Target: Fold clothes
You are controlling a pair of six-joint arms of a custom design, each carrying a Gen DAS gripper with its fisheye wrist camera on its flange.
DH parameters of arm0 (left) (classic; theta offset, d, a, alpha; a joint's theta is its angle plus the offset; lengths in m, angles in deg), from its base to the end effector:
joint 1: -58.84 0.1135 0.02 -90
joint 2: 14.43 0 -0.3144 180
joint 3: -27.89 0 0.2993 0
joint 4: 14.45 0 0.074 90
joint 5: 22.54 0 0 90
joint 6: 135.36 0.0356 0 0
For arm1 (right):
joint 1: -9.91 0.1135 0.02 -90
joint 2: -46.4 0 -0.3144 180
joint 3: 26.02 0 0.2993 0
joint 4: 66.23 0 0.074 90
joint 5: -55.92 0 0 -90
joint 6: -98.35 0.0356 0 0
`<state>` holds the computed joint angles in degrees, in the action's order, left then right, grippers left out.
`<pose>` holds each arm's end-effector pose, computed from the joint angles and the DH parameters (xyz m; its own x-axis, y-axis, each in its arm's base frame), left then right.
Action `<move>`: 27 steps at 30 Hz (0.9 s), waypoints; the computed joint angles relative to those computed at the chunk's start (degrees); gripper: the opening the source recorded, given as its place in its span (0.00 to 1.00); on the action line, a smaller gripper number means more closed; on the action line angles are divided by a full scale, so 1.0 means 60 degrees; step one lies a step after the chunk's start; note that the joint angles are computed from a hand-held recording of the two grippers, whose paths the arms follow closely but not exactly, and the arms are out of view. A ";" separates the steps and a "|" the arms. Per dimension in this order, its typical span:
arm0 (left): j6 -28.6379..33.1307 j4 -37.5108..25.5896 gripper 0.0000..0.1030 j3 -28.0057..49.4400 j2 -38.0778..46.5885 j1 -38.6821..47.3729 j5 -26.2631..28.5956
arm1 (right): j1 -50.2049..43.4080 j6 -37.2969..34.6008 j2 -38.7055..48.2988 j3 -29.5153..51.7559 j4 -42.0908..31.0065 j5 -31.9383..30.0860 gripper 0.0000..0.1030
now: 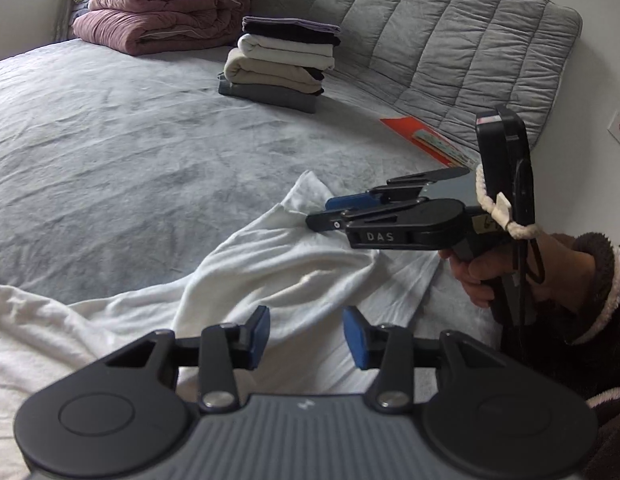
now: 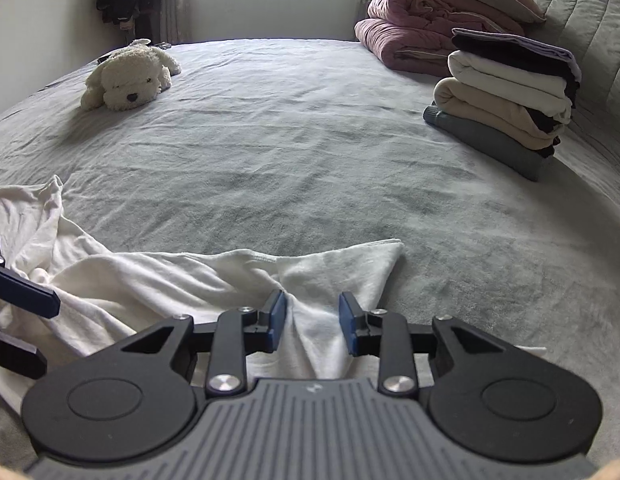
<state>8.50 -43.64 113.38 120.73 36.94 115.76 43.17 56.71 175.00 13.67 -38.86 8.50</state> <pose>0.4127 -0.1946 0.0112 -0.2284 0.6708 -0.7056 0.9605 0.0367 -0.2760 0.2386 0.1277 -0.0281 -0.5888 0.2719 -0.7612 0.4602 0.8869 -0.0391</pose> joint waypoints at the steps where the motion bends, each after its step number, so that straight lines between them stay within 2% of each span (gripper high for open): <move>1: -0.0029 0.0051 0.40 -0.0006 0.0057 -0.0080 -0.0086 | -0.0011 0.0014 0.0000 -0.0075 0.0076 0.0075 0.14; 4: -0.0228 0.0316 0.39 -0.0095 0.0180 -0.0249 -0.0312 | -0.0033 0.0377 -0.0212 -0.0445 0.0190 0.0238 0.02; 9: -0.0669 0.1603 0.34 -0.0729 0.0077 -0.0497 -0.0622 | -0.0156 0.1198 -0.0476 -0.1286 0.0840 0.0110 0.02; 11: -0.0792 0.1963 0.34 -0.0916 0.0034 -0.0562 -0.0695 | -0.0130 0.1385 -0.0462 -0.1402 0.1012 0.0010 0.06; 13: -0.0951 0.2203 0.34 -0.1017 0.0008 -0.0605 -0.0722 | -0.0079 0.1350 -0.0365 -0.1471 0.1480 -0.0106 0.15; 15: -0.1104 0.2452 0.34 -0.1112 0.0006 -0.0632 -0.0717 | -0.0041 0.1071 -0.0374 -0.1312 0.1459 -0.0146 0.16; 17: -0.1259 0.2810 0.32 -0.1266 -0.0014 -0.0671 -0.0739 | -0.0012 0.0798 -0.0376 -0.1148 0.1431 -0.0198 0.24; 18: -0.1385 0.2975 0.29 -0.1323 -0.0005 -0.0692 -0.0729 | -0.0039 0.0733 -0.0361 -0.1044 0.1345 -0.0289 0.32; 19: -0.1558 0.3119 0.24 -0.1358 0.0017 -0.0720 -0.0710 | -0.0115 0.0670 -0.0318 -0.0943 0.1276 -0.0470 0.35; 20: -0.1739 0.3262 0.21 -0.1389 0.0037 -0.0745 -0.0701 | -0.0183 0.0616 -0.0276 -0.0840 0.1191 -0.0624 0.35; 22: -0.2068 0.3418 0.09 -0.1397 0.0064 -0.0785 -0.0716 | -0.0215 0.0622 -0.0215 -0.0628 0.0831 -0.0539 0.35; 24: -0.2390 0.3410 0.04 -0.1331 0.0115 -0.0812 -0.0663 | -0.0244 0.0642 -0.0156 -0.0422 0.0477 -0.0452 0.35; 26: -0.2602 0.3494 0.02 -0.1368 0.0096 -0.0815 -0.0599 | -0.0269 0.0781 -0.0182 -0.0364 0.0274 -0.0365 0.29; 27: -0.2686 0.3565 0.01 -0.1414 0.0068 -0.0814 -0.0570 | -0.0298 0.0873 -0.0195 -0.0405 0.0309 -0.0355 0.19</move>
